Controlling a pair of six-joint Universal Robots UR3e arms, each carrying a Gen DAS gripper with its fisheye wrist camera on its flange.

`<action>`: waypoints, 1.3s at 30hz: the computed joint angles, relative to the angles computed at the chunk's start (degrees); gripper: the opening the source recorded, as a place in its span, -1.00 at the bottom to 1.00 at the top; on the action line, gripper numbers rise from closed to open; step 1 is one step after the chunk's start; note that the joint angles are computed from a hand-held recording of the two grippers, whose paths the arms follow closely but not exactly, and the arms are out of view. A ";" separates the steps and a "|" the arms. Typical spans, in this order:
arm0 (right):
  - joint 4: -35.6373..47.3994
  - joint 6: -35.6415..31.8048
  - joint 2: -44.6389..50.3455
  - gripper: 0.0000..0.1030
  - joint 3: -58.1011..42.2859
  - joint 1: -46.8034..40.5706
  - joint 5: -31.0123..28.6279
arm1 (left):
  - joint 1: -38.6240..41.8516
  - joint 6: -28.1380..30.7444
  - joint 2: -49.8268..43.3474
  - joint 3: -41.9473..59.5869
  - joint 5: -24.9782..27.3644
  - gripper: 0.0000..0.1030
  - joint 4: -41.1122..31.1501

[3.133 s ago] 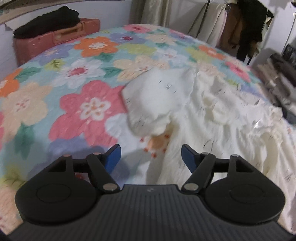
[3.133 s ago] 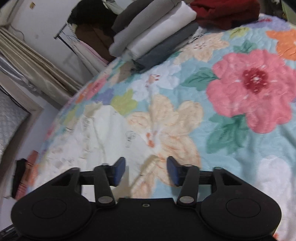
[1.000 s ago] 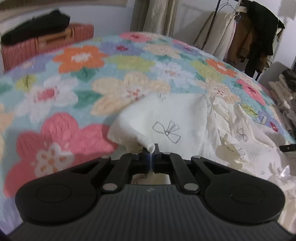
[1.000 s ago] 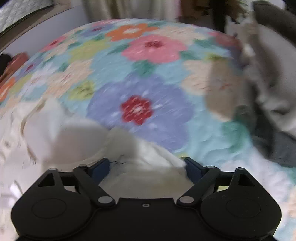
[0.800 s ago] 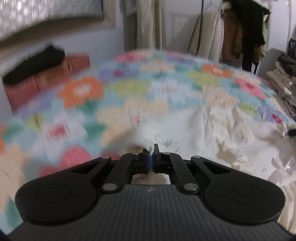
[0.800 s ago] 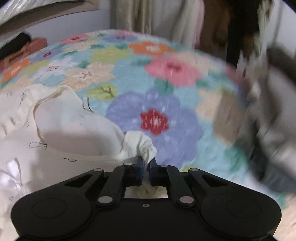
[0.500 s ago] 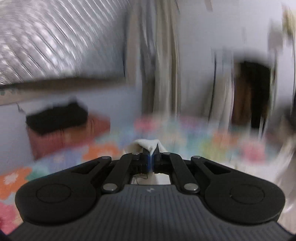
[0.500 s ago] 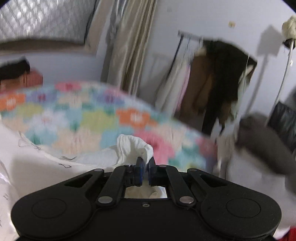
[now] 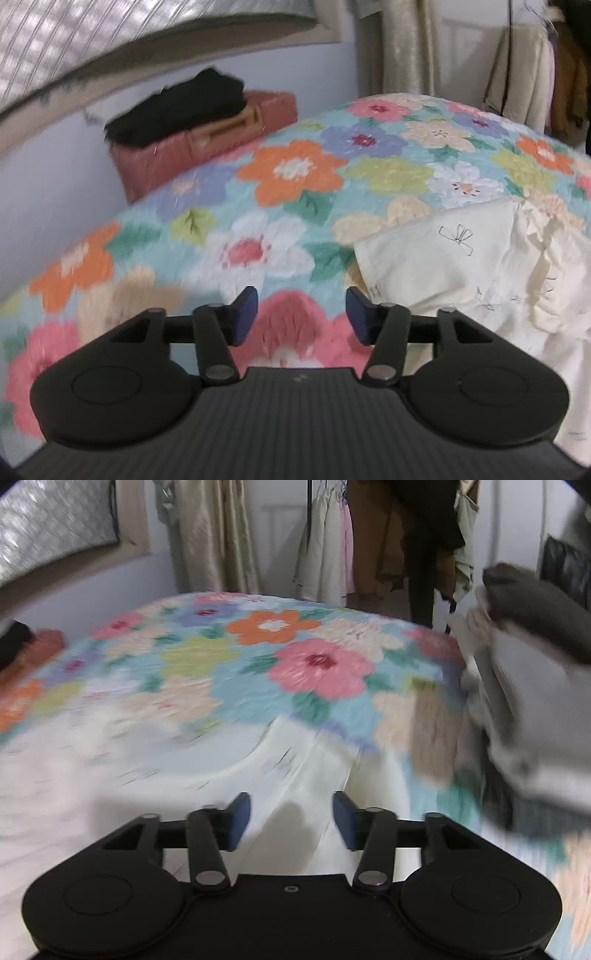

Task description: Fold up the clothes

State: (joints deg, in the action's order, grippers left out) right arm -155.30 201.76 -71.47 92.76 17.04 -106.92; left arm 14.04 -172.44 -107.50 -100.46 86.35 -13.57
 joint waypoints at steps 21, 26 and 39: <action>38.59 51.79 -50.34 0.62 26.10 45.13 -9.63 | 49.79 70.69 75.08 -22.64 -26.20 0.53 -83.26; 27.04 58.57 -45.99 0.62 34.79 48.83 -4.95 | 63.99 83.02 76.48 -21.67 -26.12 0.61 -92.43; 4.58 51.63 -30.77 -0.51 39.00 45.48 2.82 | 47.51 70.42 61.16 -30.46 -18.02 -0.09 -75.39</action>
